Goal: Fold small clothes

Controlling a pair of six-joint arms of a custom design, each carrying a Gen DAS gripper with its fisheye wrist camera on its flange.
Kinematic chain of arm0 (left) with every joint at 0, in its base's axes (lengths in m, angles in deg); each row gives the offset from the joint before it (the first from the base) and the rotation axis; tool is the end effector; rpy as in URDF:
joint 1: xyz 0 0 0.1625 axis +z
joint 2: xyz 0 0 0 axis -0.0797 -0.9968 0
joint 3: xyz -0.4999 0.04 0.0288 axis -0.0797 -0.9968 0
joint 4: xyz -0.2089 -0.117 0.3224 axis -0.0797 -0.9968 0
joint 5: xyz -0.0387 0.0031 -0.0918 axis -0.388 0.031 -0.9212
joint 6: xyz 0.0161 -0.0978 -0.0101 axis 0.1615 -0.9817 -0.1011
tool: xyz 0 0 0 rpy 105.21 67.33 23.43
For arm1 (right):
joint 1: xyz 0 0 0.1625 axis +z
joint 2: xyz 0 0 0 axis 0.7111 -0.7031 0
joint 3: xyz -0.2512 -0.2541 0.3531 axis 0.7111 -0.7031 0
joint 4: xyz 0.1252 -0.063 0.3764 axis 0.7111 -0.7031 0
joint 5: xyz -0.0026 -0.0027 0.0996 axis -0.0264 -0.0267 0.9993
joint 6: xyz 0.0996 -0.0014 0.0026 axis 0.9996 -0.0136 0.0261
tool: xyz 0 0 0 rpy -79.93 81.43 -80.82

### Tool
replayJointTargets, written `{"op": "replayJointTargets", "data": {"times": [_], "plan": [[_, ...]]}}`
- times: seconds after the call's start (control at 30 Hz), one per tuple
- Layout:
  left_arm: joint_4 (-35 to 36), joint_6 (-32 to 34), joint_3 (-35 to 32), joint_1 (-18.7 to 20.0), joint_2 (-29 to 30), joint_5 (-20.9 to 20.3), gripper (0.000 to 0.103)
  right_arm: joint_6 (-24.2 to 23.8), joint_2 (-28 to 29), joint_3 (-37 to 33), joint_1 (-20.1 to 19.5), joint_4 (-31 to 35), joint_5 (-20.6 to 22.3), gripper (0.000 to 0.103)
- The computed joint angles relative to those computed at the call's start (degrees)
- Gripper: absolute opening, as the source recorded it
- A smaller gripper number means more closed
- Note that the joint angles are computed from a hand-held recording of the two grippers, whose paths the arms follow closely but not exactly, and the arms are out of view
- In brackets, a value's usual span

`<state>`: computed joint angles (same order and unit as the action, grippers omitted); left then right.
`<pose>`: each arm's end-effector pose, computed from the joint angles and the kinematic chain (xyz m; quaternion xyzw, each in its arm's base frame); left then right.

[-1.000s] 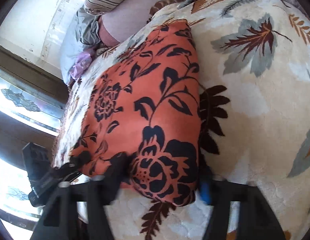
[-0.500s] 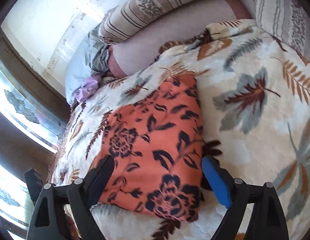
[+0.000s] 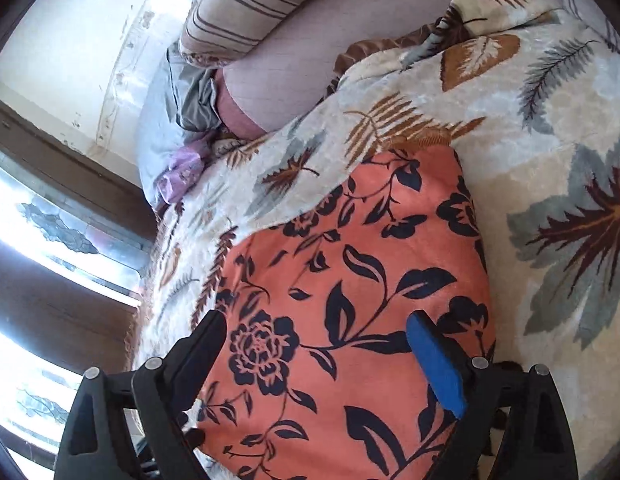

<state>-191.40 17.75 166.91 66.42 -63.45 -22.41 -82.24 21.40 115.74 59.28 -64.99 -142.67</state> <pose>-0.0866 -0.6119 0.3344 -0.0797 0.8820 -0.3482 0.3074 0.3342 -0.8139 0.0465 0.1343 -0.9786 0.1436 0.0605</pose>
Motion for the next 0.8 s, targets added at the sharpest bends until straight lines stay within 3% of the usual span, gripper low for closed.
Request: {"op": "replayJointTargets", "data": {"times": [0.13, 0.27, 0.37, 0.4, 0.43, 0.53, 0.63, 0.8], "plan": [[-1.24, 0.21, 1.73, -1.46, -1.36, 1.46, 0.086, -2.15, -2.56, 5.53, 1.79, -5.99, -4.21, 0.093], [-2.41, -1.64, 5.12, -4.16, -3.18, 4.75, 0.086, -7.96, -8.93, 20.58, 3.86, -18.30, -5.67, 0.093], [-1.44, -3.26, 8.62, -7.60, -4.23, 10.32, 0.086, -10.07, -12.16, 32.24, 5.36, -29.11, -11.56, 0.094], [0.02, -4.64, 9.74, -9.10, -4.51, 13.29, 0.086, -10.52, -12.76, 35.29, 5.88, -31.90, -14.42, 0.103], [2.47, -6.85, 10.55, -10.52, -4.87, 16.03, 0.088, -10.77, -13.27, 38.51, 6.18, -35.89, -16.74, 0.103], [9.84, -12.45, 11.61, -13.97, -6.00, 20.90, 0.093, -9.03, -15.43, 46.12, 6.06, -41.40, -17.14, 0.103], [16.16, -15.32, 10.40, -15.82, -7.13, 18.50, 0.093, -10.50, -16.09, 49.63, 7.72, -45.84, -21.13, 0.103], [17.10, -17.09, 10.15, -17.78, -7.73, 15.37, 0.093, -15.61, -15.87, 49.80, 11.33, -53.73, -29.02, 0.103]]}}
